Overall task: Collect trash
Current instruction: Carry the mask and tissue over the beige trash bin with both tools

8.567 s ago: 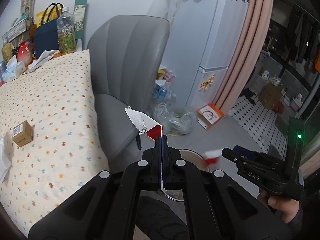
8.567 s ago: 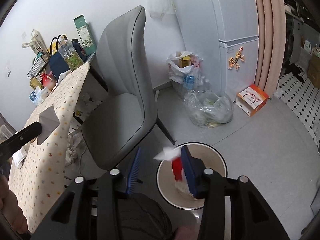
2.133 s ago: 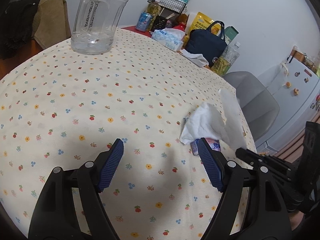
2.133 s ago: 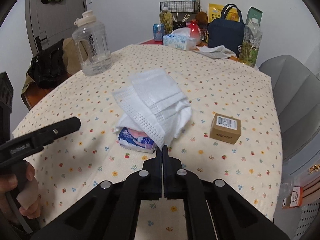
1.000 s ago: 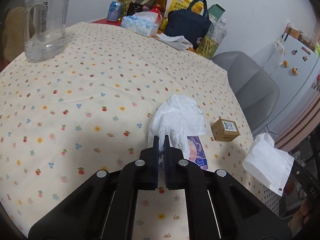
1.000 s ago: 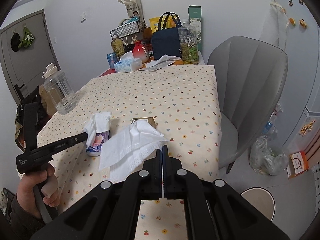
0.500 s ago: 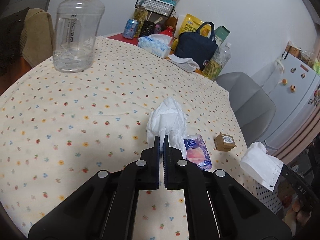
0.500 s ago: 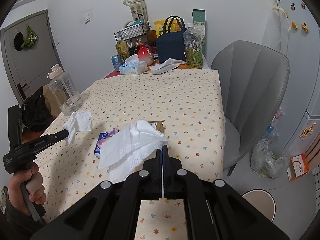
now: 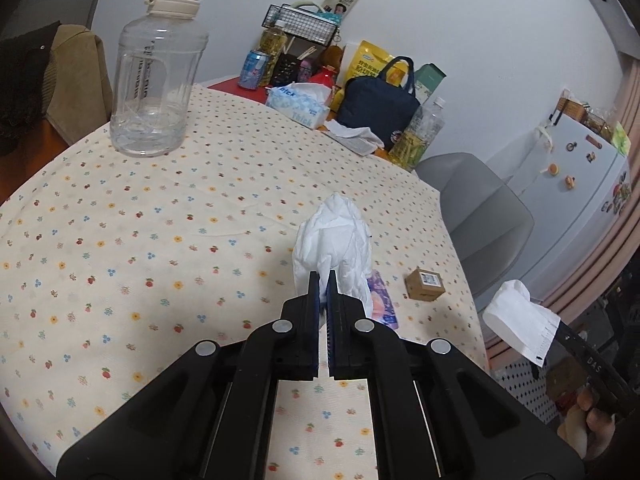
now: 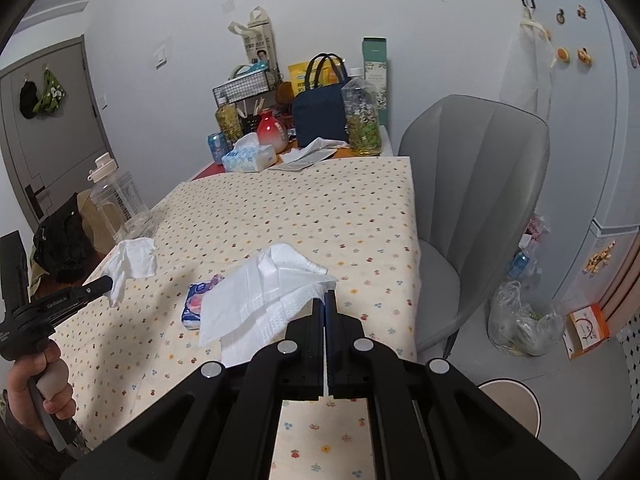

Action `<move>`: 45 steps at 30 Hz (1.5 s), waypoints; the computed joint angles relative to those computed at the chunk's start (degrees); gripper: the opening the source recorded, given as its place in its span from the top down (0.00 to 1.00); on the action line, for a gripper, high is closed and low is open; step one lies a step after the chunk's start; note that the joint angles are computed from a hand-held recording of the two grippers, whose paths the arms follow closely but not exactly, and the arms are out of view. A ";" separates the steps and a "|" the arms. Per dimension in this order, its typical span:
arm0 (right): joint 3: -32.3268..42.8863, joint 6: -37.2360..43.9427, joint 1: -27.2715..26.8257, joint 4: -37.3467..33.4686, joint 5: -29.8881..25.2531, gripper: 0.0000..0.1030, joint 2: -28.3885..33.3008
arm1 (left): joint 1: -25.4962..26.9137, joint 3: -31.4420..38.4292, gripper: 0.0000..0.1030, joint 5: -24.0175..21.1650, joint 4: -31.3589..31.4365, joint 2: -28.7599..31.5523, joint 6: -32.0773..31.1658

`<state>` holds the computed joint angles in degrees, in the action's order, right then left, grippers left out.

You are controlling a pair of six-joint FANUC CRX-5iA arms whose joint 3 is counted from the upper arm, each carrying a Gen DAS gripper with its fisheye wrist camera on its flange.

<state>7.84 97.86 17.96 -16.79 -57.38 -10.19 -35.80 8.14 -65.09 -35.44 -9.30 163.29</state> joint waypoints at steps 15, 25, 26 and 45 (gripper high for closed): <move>-0.59 0.45 -10.68 -2.33 -0.40 0.98 0.39 | -3.12 10.32 0.97 2.74 3.50 10.48 -8.52; -0.67 2.17 -19.86 -4.81 -1.04 0.98 2.72 | -4.15 21.31 0.97 4.53 8.70 21.02 -17.35; -0.67 2.35 -20.68 -5.11 -1.10 0.98 3.04 | -4.17 22.62 0.97 4.51 9.50 22.31 -18.46; 0.03 0.38 -28.23 -4.46 0.17 0.98 11.34 | -4.04 43.70 0.97 0.80 20.91 41.52 -31.87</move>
<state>7.87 98.24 -10.26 -21.25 -57.21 1.15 -39.84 51.84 -64.29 -14.53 32.22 131.42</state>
